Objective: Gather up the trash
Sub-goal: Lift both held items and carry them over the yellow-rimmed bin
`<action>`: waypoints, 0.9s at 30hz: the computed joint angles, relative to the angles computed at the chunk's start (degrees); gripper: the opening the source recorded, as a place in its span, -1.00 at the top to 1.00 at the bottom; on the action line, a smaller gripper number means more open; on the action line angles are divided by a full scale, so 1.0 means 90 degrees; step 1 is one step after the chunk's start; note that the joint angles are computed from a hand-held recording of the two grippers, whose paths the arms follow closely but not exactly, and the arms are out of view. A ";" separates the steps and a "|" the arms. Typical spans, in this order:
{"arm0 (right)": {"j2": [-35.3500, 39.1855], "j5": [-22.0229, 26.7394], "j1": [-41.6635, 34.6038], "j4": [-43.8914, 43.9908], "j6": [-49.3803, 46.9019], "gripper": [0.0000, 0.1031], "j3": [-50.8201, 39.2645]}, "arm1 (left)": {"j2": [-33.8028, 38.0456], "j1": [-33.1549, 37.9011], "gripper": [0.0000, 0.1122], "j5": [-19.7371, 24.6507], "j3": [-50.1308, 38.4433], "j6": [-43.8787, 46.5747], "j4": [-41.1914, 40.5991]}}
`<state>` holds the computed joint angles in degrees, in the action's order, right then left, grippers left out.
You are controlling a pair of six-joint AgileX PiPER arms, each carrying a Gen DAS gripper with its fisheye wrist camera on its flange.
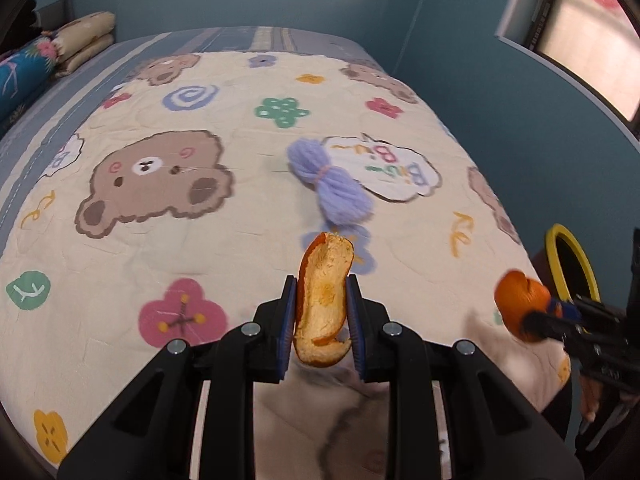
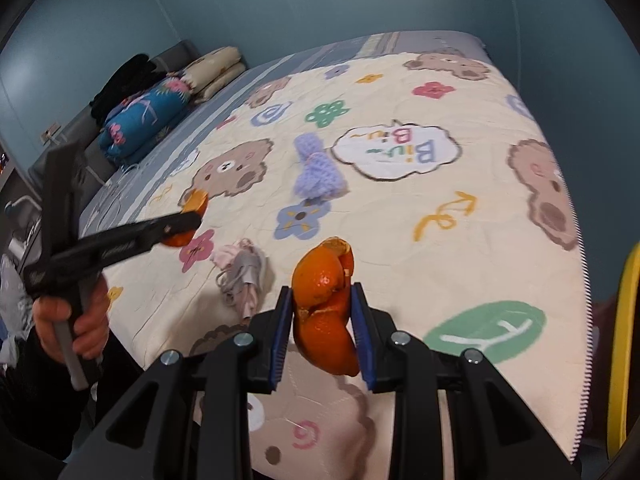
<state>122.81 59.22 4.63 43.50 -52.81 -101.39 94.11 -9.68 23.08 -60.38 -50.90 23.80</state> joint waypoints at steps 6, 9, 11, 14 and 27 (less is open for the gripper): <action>0.0069 0.0196 -0.0440 0.0081 0.0043 0.47 -0.0240 | 0.0152 -0.0724 0.59 0.0430 -0.0525 -0.0310 0.0240; 0.0140 0.0331 -0.0650 0.0125 0.0090 0.47 -0.0446 | 0.0332 -0.1005 0.59 0.0640 -0.0949 -0.0206 0.0188; 0.0189 0.0377 -0.0768 0.0159 0.0134 0.47 -0.0572 | 0.0449 -0.1144 0.59 0.0736 -0.1217 -0.0126 0.0170; 0.0308 0.0490 -0.0967 0.0229 0.0206 0.46 -0.0859 | 0.0688 -0.1405 0.59 0.0900 -0.1680 -0.0141 0.0381; 0.0824 0.0703 -0.1748 0.0419 0.0527 0.46 -0.2200 | 0.1851 -0.1856 0.58 0.1305 -0.3822 0.1018 -0.0487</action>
<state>130.23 65.55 -11.11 47.27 -48.06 -121.19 110.76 -26.39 34.82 -94.77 -41.74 19.42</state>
